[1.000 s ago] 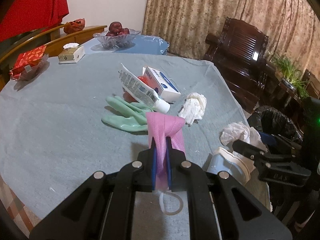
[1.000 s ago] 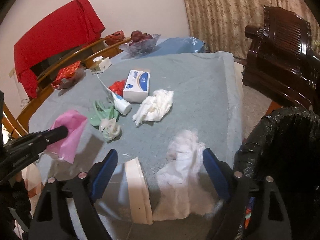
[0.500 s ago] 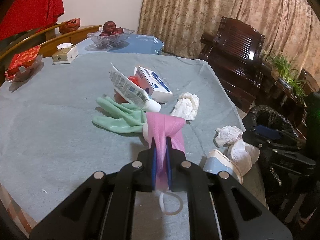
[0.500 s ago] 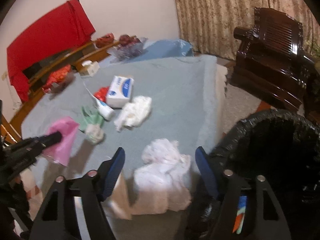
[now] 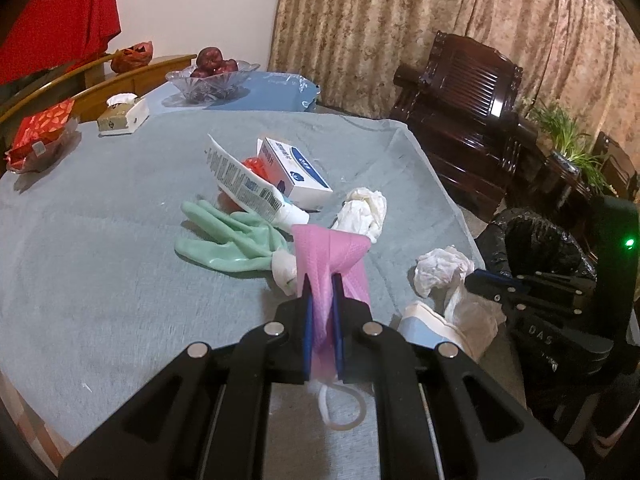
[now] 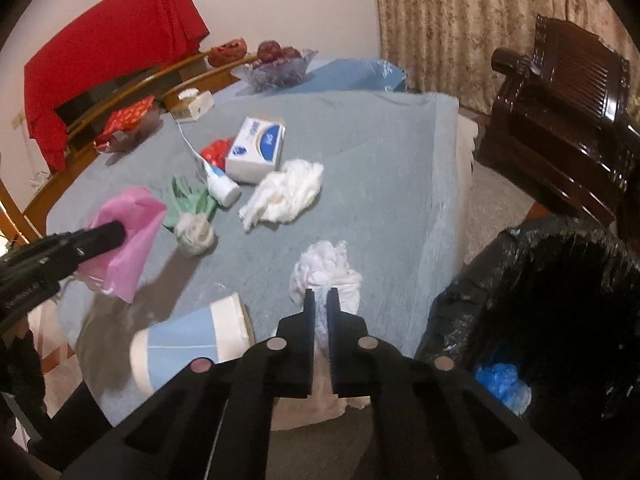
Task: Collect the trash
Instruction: 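Open the right tool over the table and grasp the white tissue, then carry the white tissue over the bin and open the right tool while the left tool releases the pink mask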
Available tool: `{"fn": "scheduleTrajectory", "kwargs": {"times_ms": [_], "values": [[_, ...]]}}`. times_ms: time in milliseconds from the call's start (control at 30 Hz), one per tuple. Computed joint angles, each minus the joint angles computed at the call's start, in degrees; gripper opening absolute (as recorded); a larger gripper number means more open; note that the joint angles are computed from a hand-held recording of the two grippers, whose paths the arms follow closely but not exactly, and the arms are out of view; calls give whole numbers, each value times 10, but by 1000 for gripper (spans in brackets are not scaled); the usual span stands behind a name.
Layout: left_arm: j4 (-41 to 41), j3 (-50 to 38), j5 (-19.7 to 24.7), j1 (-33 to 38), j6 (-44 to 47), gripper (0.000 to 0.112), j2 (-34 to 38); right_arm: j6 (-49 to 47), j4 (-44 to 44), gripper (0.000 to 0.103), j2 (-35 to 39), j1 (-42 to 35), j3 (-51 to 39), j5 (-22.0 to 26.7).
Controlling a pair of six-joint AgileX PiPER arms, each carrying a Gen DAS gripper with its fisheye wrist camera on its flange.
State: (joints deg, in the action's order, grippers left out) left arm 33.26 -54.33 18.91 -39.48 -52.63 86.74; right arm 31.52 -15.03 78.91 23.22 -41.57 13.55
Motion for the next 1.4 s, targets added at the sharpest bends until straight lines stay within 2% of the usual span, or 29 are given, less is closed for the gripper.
{"fn": "scheduleTrajectory", "kwargs": {"times_ms": [333, 433, 567, 633, 733, 900, 933, 1067, 1100, 1133, 1200, 1400], "values": [[0, -28, 16, -24, 6, 8, -15, 40, -51, 3, -87, 11, -17, 24], [0, -41, 16, -35, 8, 8, -14, -4, -10, 3, -103, 4, -26, 28], [-1, -46, 16, -42, 5, 8, -10, -25, 16, 3, -84, -1, -27, 31], [2, -39, 18, -43, -1, 8, -11, -28, 25, 7, -55, 2, -30, 33], [11, -25, 15, -36, -8, 8, -14, 36, -31, 20, -23, 13, -25, 33], [3, -11, 6, -18, -4, 8, -7, 154, -141, 54, 15, 23, -32, 40], [-2, -11, 3, -14, 1, 8, -4, 161, -147, 54, 25, 24, -38, 47], [-10, -13, -2, -7, 11, 8, 6, 111, -94, 54, 64, 13, -60, 52], [-14, -15, -2, -6, 15, 8, 8, 96, -81, 50, 76, 14, -69, 58], [-20, -17, -3, -3, 21, 8, 11, 92, -79, 46, 83, 14, -71, 61], [-27, -19, -5, -1, 28, 8, 15, 81, -74, 22, 96, 14, -80, 67], [-32, -26, -3, -2, 34, 8, 21, 47, -41, 17, 67, -1, -65, 36]]}}
